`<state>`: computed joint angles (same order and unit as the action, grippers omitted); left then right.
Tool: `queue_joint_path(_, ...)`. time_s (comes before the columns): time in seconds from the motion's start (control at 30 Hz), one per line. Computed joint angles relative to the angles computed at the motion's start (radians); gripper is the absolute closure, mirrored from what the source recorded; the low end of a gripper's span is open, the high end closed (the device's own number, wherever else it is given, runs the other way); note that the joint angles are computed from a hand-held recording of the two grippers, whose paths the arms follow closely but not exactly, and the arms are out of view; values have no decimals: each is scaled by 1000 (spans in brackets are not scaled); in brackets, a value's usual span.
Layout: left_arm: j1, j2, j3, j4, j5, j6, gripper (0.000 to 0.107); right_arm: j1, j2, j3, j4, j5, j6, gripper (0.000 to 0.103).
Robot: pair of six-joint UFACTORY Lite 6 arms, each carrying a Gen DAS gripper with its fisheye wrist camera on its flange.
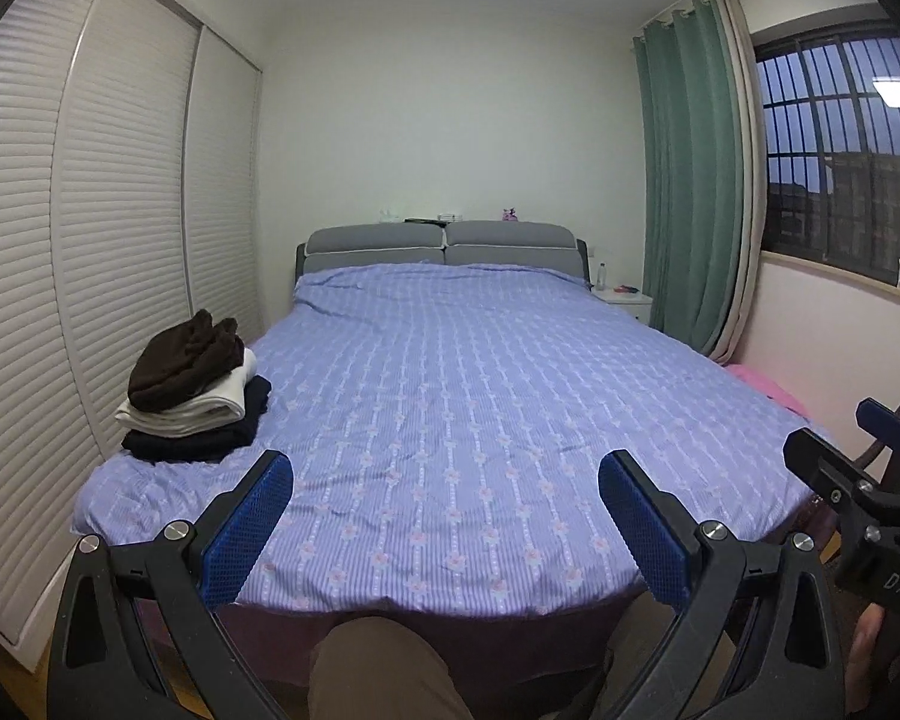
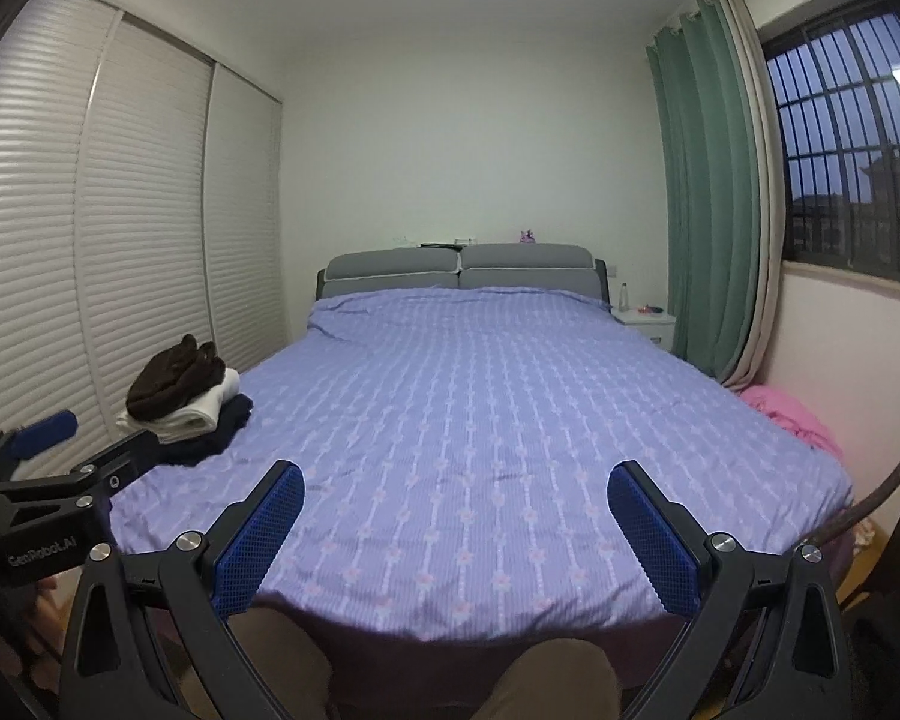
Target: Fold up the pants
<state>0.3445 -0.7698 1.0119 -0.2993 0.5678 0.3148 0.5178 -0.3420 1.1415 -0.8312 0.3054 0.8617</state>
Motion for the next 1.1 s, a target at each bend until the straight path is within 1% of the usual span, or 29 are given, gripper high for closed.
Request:
queue_joint_path(0.07,-57,-25,-12,97,-13,-90,4,-6,-24,-32,-18,-21,21,0)
queue_joint_path(0.13,-121,-44,-22,206,-11,-193,4,-30,-53,-66,46,-51,-34,0)
queue_joint_path(0.2,-151,-52,-24,252,4,-247,4,-38,-60,-82,37,-58,-33,0)
queue_joint_path(0.27,-157,-55,-20,241,23,-245,4,-50,-69,-98,25,-67,-28,0)
queue_joint_path(0.3,-180,-60,-22,291,24,-291,4,-57,-76,-106,25,-71,-25,0)
queue_joint_path(0.33,-198,-65,-27,337,20,-332,4,-68,-81,-114,42,-80,-35,0)
queue_joint_path(0.43,-213,-66,-37,389,17,-375,4,-86,-84,-117,96,-91,-85,0)
queue_joint_path(0.6,-137,-63,-51,286,9,-271,4,-70,-97,-125,26,-78,-22,0)
queue_joint_path(0.73,-112,-66,-56,264,3,-248,4,-52,-107,-131,-21,-70,16,0)
queue_joint_path(0.9,-147,-77,-65,338,-1,-316,4,-48,-109,-136,-39,-71,34,0)
queue_joint_path(1.1,-194,-75,-65,411,3,-387,4,-71,-109,-132,72,-89,-76,0)
